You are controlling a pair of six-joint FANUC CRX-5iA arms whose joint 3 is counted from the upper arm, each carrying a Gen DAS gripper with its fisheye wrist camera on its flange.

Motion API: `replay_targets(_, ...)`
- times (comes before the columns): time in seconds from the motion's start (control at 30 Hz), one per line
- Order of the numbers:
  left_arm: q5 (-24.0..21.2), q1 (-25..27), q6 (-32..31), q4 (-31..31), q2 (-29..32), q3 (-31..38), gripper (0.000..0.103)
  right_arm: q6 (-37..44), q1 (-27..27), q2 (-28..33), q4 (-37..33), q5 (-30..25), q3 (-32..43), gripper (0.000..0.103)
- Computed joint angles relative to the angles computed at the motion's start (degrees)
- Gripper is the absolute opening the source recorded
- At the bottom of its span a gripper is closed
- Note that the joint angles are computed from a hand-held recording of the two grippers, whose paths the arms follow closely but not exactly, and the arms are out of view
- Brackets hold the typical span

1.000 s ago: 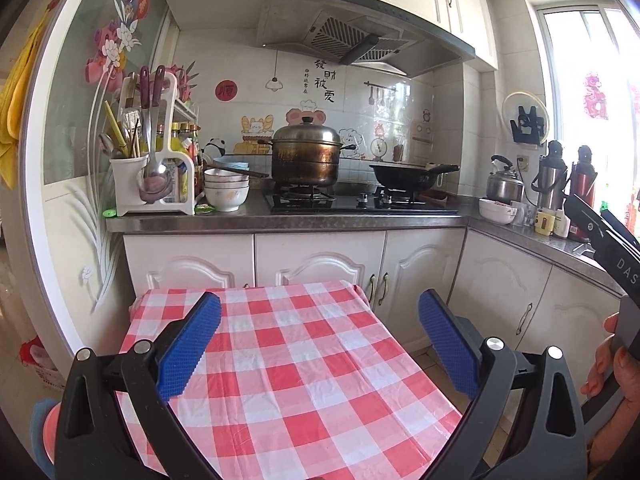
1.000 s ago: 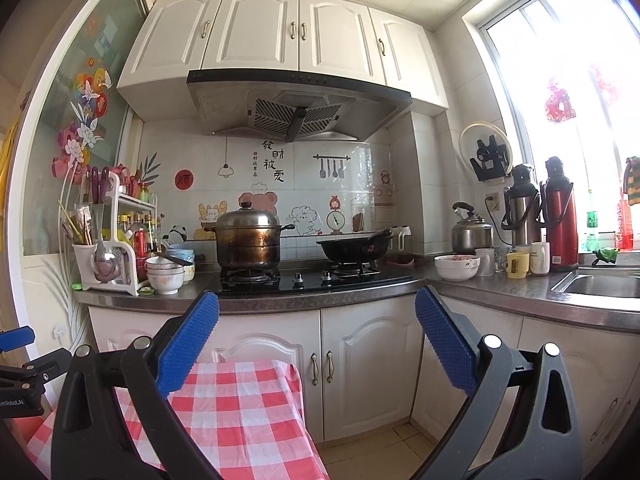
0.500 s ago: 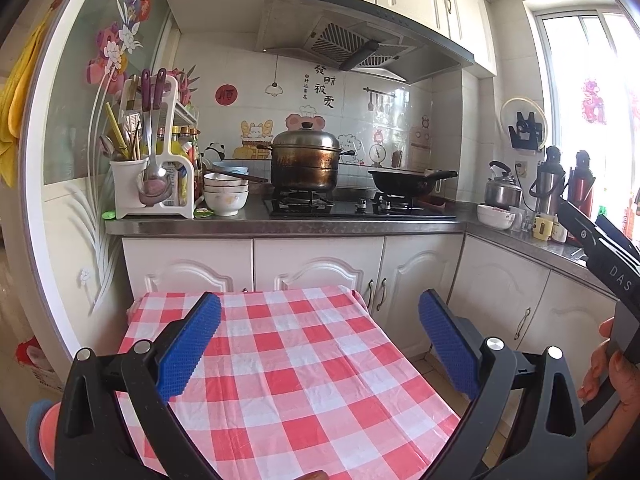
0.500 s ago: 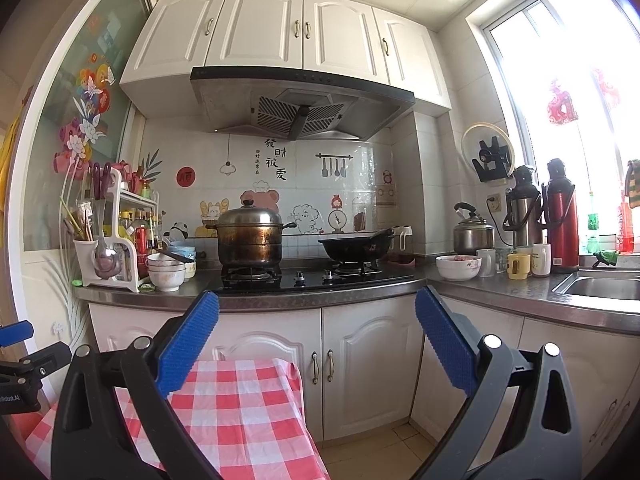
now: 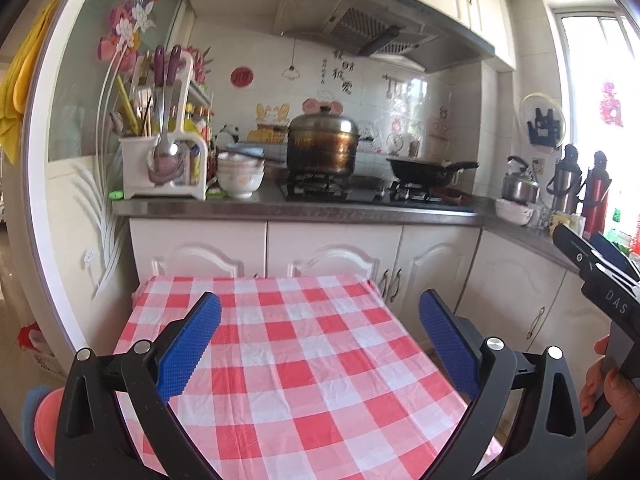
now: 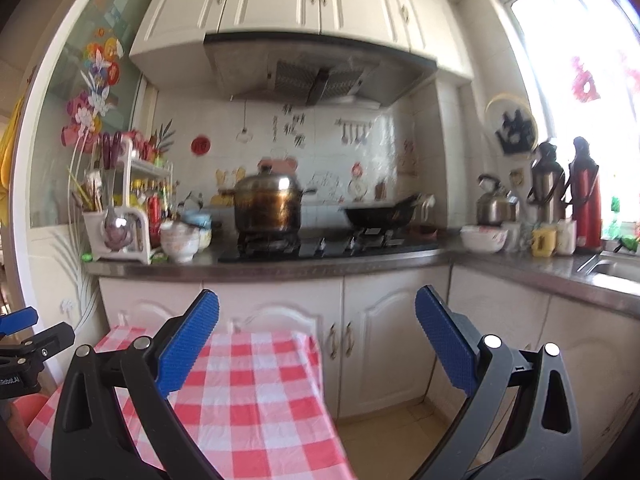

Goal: Collect trash

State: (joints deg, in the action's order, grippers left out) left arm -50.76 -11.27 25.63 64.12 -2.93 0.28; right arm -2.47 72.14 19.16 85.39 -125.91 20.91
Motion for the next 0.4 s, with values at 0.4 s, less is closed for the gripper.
replay_targets(0.4,-1.3,-4.0,27.6,-30.8,13.6,12.5,0.098,-16.3,-7.2,-10.4,-26.9,23.2,-15.9,0.099)
